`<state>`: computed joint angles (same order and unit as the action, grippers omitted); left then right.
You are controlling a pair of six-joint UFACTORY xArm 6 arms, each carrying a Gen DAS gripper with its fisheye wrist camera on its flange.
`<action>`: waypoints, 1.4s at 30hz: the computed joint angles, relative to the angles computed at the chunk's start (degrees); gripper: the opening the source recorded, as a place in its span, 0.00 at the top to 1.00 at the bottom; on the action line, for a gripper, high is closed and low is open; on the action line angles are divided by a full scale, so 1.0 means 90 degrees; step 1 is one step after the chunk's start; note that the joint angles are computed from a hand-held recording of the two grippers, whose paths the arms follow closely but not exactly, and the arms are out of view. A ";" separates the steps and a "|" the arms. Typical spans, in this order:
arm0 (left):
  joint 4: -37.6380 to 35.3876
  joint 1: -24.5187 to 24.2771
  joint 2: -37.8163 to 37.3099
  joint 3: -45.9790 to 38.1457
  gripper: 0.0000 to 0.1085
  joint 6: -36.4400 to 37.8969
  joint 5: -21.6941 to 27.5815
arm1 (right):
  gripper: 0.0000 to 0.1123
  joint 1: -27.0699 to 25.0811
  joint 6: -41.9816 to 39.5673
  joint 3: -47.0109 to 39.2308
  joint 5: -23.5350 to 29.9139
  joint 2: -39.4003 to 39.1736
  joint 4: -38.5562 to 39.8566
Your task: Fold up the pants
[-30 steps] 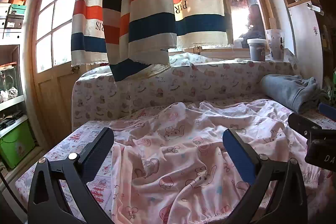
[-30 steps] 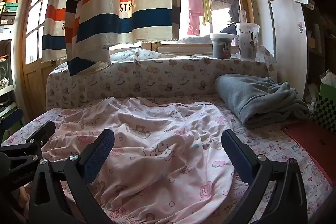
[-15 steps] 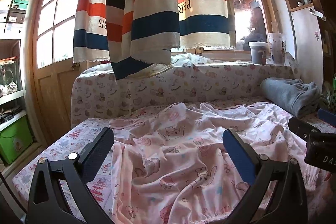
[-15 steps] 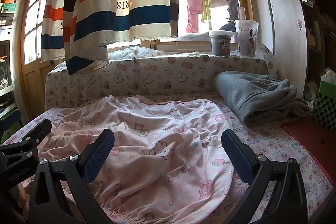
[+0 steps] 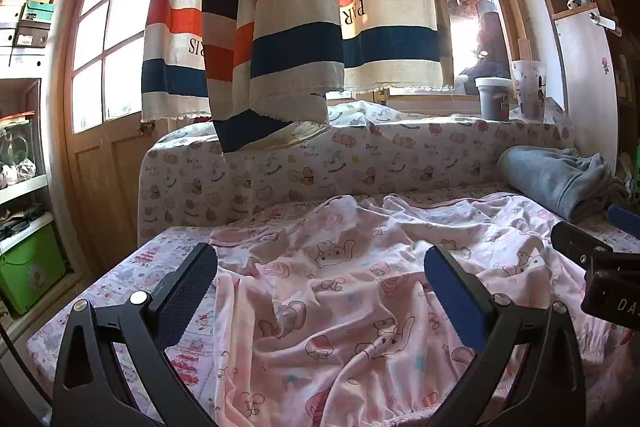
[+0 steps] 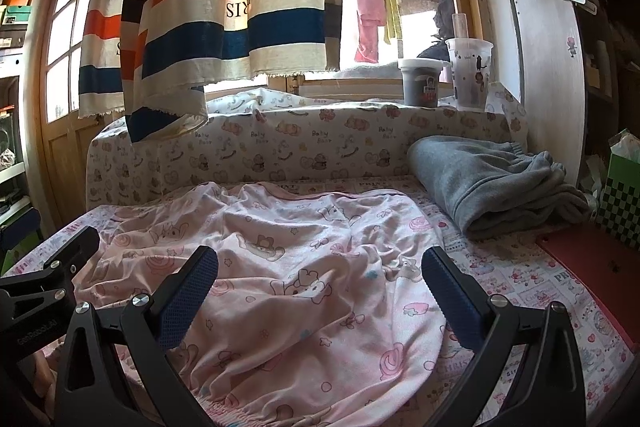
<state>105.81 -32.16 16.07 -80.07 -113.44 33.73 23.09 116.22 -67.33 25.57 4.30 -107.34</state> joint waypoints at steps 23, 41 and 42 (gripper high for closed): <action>0.0064 0.0065 -0.0072 0.0079 0.05 -0.0078 -0.0112 | 0.09 0.0014 -0.0008 0.0025 0.0068 -0.0007 0.0035; -0.0248 -0.0037 0.0019 -0.0020 0.05 0.0167 0.0137 | 0.09 0.0051 -0.0186 0.0023 0.0148 -0.0005 0.0140; -0.0240 -0.0030 0.0014 -0.0017 0.05 0.0138 0.0117 | 0.09 0.0043 -0.0158 0.0020 0.0125 -0.0005 0.0118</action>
<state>103.65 -32.43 16.20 -80.22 -112.20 34.78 23.48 114.79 -67.15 26.70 4.26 -106.27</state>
